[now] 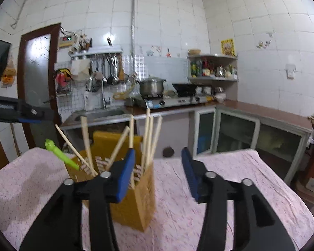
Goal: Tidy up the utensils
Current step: 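Open both tools to drop the fork and chopstick into the holder, then grasp a metal spoon with the left tool while the right tool grasps another spoon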
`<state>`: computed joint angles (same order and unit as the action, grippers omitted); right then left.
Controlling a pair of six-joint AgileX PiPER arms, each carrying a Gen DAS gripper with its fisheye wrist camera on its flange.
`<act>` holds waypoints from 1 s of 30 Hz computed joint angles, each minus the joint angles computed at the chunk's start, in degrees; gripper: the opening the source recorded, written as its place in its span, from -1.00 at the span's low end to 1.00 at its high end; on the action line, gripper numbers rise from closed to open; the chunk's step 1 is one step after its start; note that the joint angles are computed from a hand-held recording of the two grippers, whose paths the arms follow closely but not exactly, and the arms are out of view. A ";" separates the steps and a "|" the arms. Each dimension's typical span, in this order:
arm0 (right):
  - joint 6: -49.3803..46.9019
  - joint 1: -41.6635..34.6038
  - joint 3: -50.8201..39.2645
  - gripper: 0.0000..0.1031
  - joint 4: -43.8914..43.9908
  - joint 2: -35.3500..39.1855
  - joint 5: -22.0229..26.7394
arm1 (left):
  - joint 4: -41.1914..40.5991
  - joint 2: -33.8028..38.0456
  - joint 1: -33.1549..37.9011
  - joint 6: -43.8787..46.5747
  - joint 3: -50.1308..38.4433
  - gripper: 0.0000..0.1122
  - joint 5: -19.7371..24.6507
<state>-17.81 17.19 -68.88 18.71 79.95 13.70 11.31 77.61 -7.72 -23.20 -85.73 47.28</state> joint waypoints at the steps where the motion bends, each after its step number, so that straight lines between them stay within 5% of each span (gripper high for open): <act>1: 3.59 -0.17 0.68 0.04 -3.52 -0.87 1.34 | 1.68 -1.31 -1.04 -1.69 1.57 0.38 -0.07; 6: 16.61 0.32 2.92 0.27 -15.15 -3.72 8.59 | 3.74 -9.23 -4.17 -5.72 12.62 0.67 -0.27; 15: 24.69 2.26 6.77 0.45 -20.96 -5.96 21.92 | -0.12 -14.56 -9.24 -8.05 27.55 0.73 2.17; 24: 21.92 -3.50 13.07 0.51 -18.48 -6.06 23.24 | -2.13 -9.61 -15.61 -11.35 33.87 0.73 2.93; 26: 21.55 -4.48 13.57 0.51 -17.83 -6.00 23.17 | -1.33 -7.85 -16.53 -13.26 33.66 0.59 3.06; 28: 20.25 -5.80 14.10 0.51 -16.57 -6.14 23.00 | -3.33 -6.33 -16.27 -12.19 33.37 0.20 2.57; 30: 19.99 -6.40 13.86 0.51 -16.46 -6.19 23.26 | -3.49 -4.98 -16.99 -12.46 32.86 0.10 2.18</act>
